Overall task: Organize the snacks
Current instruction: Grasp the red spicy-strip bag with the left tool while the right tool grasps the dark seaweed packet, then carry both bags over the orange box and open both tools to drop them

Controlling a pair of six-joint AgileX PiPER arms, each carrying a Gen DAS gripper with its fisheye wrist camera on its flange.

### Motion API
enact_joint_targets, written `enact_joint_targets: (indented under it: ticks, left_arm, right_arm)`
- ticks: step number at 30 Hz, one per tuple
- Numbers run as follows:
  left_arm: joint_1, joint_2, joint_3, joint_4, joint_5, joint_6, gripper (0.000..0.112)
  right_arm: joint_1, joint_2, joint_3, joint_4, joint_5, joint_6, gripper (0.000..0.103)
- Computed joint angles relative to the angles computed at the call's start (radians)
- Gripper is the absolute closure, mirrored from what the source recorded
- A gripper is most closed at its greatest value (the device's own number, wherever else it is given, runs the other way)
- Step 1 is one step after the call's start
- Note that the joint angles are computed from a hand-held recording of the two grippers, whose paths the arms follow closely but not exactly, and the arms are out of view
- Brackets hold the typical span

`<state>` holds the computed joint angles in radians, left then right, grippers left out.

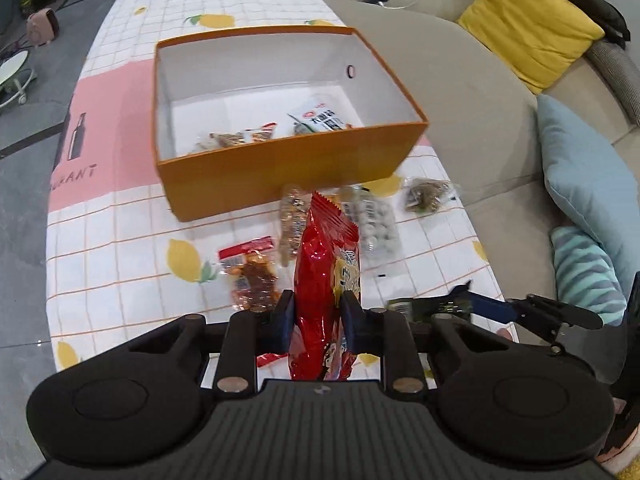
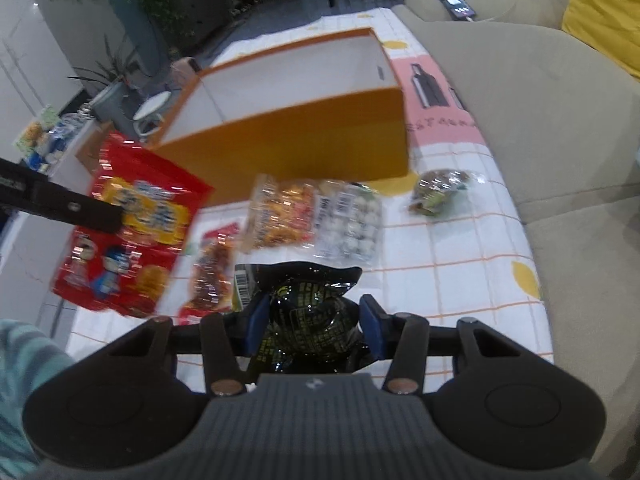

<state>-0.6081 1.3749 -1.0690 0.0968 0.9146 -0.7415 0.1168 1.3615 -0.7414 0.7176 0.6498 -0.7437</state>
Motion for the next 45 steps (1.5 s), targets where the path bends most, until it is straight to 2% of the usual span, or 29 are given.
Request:
enact_joint_targets:
  ticks: [4,7,13,20,26,30,38,42,45]
  left_arm:
    - [-0.024,0.03,-0.005,-0.01,-0.025,-0.026,0.086]
    - [-0.05,0.037,-0.023,0.015,-0.012,-0.049,0.086]
    - [-0.042,0.033,-0.123,0.087,0.09,-0.026,0.086]
    - [0.036,0.065,-0.282,0.108,0.171,0.076,0.086]
    - [0.101,0.13,-0.402,0.105,0.188,0.172,0.086]
    - [0.152,0.182,-0.466,0.091,0.179,0.228,0.086]
    - [0.264,0.313,-0.556,0.063,0.163,0.306,0.086]
    - [0.33,0.382,-0.589,0.026,0.133,0.346,0.086]
    - [0.375,0.445,-0.619,-0.003,0.121,0.375,0.086]
  right_arm:
    - [0.0,-0.002,0.011,0.016,0.015,0.003,0.056]
    - [-0.022,-0.016,0.012,0.019,0.037,0.0,0.056]
    - [-0.079,-0.02,-0.057,0.038,0.079,-0.016,0.056]
    - [-0.073,0.067,-0.259,0.04,0.12,-0.009,0.056]
    - [-0.006,0.183,-0.459,-0.004,0.114,0.038,0.056]
    - [0.056,0.266,-0.554,-0.06,0.061,0.087,0.057]
    - [0.148,0.472,-0.773,-0.154,0.032,0.203,0.057]
    - [0.184,0.622,-0.953,-0.223,0.086,0.29,0.057]
    - [0.207,0.752,-1.133,-0.258,0.167,0.354,0.057]
